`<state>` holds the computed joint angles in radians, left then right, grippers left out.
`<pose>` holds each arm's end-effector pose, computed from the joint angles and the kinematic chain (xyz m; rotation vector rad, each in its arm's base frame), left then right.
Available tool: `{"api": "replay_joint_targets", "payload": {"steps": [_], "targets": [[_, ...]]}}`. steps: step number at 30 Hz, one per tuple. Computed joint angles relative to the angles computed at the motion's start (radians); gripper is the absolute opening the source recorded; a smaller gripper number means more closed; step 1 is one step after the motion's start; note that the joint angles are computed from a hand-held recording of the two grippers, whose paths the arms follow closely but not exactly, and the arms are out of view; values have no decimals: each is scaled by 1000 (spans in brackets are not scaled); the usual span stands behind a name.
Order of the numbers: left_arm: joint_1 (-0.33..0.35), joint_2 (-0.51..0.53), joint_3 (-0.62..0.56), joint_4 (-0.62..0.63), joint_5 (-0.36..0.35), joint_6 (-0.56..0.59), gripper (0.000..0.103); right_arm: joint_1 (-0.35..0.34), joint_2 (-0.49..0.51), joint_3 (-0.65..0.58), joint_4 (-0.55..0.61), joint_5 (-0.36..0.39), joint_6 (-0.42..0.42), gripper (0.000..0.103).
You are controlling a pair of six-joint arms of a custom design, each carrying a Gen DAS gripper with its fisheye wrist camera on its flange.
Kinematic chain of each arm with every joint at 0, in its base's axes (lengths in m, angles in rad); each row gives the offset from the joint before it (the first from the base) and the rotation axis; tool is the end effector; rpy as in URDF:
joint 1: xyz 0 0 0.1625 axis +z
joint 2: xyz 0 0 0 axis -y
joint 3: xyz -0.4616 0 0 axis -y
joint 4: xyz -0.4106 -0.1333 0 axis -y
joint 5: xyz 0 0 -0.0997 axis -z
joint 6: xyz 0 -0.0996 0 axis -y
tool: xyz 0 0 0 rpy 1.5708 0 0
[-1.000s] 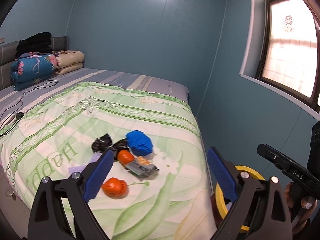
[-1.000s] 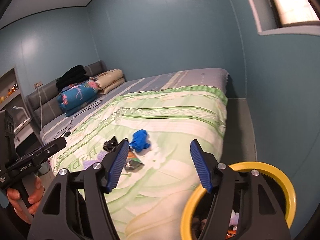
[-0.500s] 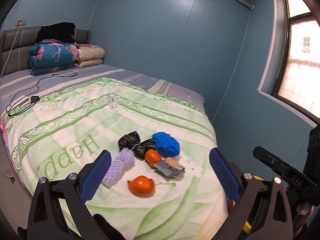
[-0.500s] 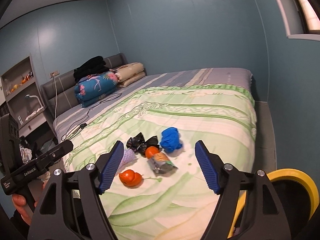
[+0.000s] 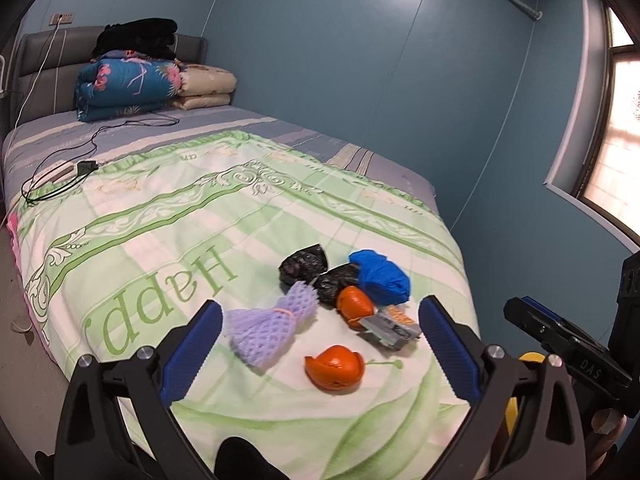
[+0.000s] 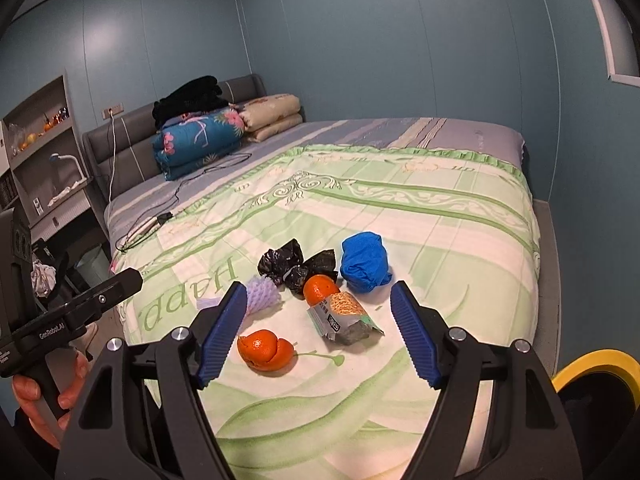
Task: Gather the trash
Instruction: 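Move both open tools back over the trash pile on the bed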
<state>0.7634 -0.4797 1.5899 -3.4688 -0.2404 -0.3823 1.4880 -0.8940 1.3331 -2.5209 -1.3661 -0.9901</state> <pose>-0.3316 -0.6357 0.0617 -0.2075 2.0150 -1.5096 0.0872 -0.8054 0.3115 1.3606 -2.6104 0.8152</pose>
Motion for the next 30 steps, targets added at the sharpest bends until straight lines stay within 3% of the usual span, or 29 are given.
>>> {"api": "replay_joint_targets", "payload": {"steps": [9,21,30], "targets": [[60,-42,45,152,-57,-133,95,17,93,-58,-12,-104,-3,70],[149,-71,38,345,-148,-205,95,40,223,-163,11,-251,-18,71],[194,-59,-32,398,-215,-122,95,54,268,-205,18,-321,-34,74]]}}
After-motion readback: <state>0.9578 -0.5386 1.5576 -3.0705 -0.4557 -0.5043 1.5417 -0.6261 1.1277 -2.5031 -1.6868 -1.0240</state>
